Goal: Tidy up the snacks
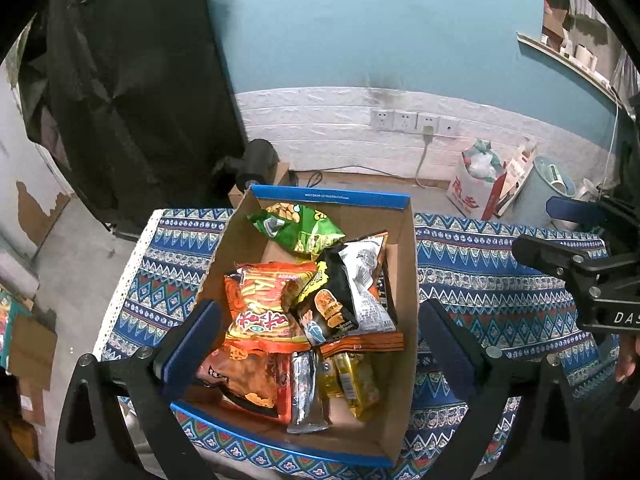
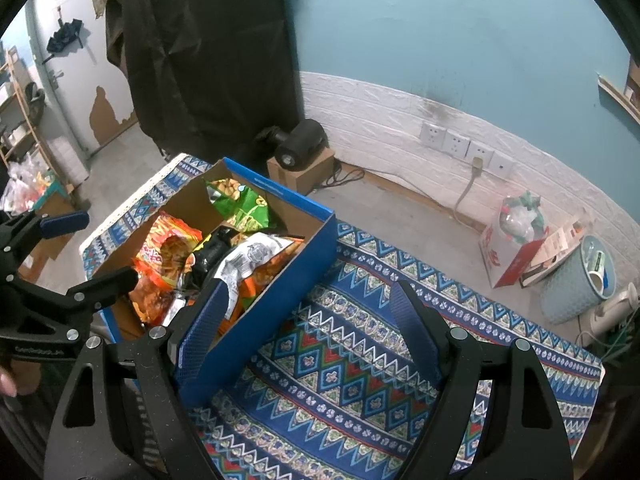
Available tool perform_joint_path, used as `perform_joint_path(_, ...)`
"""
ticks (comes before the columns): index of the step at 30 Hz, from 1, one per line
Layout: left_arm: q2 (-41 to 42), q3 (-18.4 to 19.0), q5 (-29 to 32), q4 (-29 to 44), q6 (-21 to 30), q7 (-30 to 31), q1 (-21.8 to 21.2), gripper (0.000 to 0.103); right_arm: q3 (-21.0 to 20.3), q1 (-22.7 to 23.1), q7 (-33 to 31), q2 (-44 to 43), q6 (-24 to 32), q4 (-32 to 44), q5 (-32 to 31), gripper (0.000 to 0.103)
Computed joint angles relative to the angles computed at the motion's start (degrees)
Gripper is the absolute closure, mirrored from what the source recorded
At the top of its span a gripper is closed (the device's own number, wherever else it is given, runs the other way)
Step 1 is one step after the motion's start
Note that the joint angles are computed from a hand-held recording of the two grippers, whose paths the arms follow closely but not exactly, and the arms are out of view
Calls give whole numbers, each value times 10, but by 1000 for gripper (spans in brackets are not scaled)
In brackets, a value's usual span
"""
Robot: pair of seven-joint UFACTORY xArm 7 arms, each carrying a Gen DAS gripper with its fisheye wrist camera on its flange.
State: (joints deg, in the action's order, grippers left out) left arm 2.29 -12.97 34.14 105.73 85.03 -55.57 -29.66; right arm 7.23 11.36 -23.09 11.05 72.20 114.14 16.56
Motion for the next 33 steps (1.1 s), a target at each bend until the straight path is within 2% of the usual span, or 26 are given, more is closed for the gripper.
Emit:
perform_joint_path(19,12,5,-6,14,35,-10,-10,3,1,1,-1,6,8,8,-3,21)
perform_joint_path(33,7,5,-32,1,24,-11,0,3,1,2,-2,3,6,2,-3,21)
